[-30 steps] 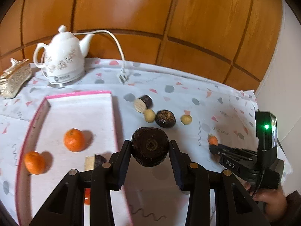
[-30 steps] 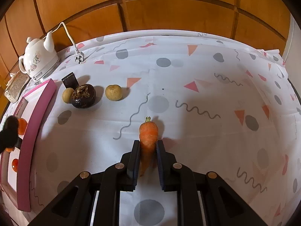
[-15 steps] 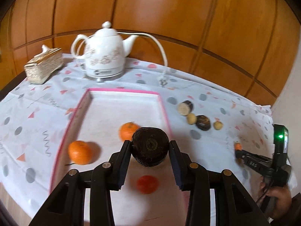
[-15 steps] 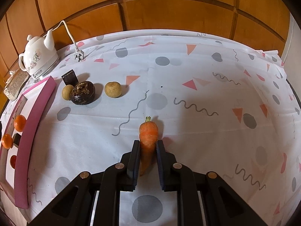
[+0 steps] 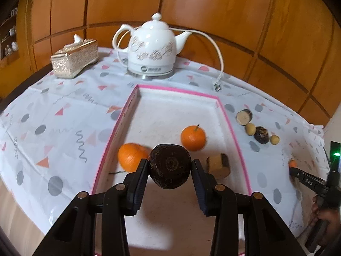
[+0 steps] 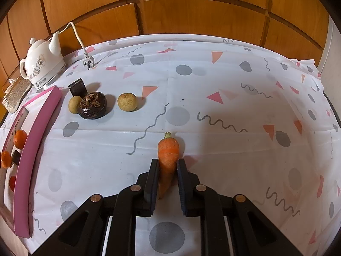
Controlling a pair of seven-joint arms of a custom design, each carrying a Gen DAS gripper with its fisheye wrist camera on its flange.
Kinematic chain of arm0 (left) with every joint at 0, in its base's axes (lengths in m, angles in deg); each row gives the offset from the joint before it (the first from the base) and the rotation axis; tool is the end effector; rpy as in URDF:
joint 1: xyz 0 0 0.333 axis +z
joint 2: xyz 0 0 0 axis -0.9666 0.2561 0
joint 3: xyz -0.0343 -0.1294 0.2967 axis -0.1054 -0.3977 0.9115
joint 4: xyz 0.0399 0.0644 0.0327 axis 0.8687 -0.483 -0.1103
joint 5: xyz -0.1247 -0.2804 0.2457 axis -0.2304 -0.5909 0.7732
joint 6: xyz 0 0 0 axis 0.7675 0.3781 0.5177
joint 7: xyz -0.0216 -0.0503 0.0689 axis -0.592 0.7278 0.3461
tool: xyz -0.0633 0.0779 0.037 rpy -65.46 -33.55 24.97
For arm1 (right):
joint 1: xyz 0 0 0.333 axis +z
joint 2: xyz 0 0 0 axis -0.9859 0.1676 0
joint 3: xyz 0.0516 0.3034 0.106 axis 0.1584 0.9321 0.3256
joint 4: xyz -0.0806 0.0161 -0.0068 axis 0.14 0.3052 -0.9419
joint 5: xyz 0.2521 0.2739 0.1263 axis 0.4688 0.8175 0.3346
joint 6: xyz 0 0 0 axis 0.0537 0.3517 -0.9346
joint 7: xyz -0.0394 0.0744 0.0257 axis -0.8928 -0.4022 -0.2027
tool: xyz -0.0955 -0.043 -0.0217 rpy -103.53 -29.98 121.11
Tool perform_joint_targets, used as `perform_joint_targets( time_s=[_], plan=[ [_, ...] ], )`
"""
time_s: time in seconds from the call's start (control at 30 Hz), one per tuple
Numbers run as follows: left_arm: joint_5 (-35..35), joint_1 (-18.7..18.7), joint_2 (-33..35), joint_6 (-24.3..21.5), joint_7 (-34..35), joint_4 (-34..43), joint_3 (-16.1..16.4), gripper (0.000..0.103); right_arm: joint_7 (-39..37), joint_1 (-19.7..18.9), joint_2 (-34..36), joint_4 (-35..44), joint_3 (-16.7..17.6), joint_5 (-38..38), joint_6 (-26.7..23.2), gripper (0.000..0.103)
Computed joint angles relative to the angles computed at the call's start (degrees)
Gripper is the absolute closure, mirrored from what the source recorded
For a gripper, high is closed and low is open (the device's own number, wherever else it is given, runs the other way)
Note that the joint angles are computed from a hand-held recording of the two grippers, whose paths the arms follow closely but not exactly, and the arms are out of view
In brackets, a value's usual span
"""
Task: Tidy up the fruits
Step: 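Place the dark tuber in the tray with the left tool while the right holds the carrot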
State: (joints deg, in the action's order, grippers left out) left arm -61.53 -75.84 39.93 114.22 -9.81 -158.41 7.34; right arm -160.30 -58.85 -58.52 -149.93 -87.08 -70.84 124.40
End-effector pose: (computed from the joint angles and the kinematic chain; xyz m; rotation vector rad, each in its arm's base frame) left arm 0.5146 -0.0867 0.2823 -1.8518 1.8113 -0.8979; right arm 0.4953 0.2188 0.2801 -1.6052 2.1923 -0.6426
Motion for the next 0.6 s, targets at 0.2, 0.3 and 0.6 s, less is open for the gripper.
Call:
perform_joint_targets(
  time_s=[0.2, 0.3, 0.6],
  plan=[
    [-3.31, -2.25, -0.07, 1.15, 1.45, -0.94, 1.65, 0.056, 1.16, 0.23, -0.08, 0.02, 0.01, -0.64, -0.43, 0.086],
    [-3.42, -1.84, -0.46, 2.23, 1.44, -1.55, 1.26, 0.047, 1.52, 0.18, -0.11, -0.02, 0.08, -0.87, -0.30, 0.086],
    [-5.90, -2.84, -1.81, 3.47, 3.48, -3.21, 1.75, 0.042, 3.73, 0.46, -0.75, 0.07, 0.49, -3.80, 1.16, 0.086]
  ],
)
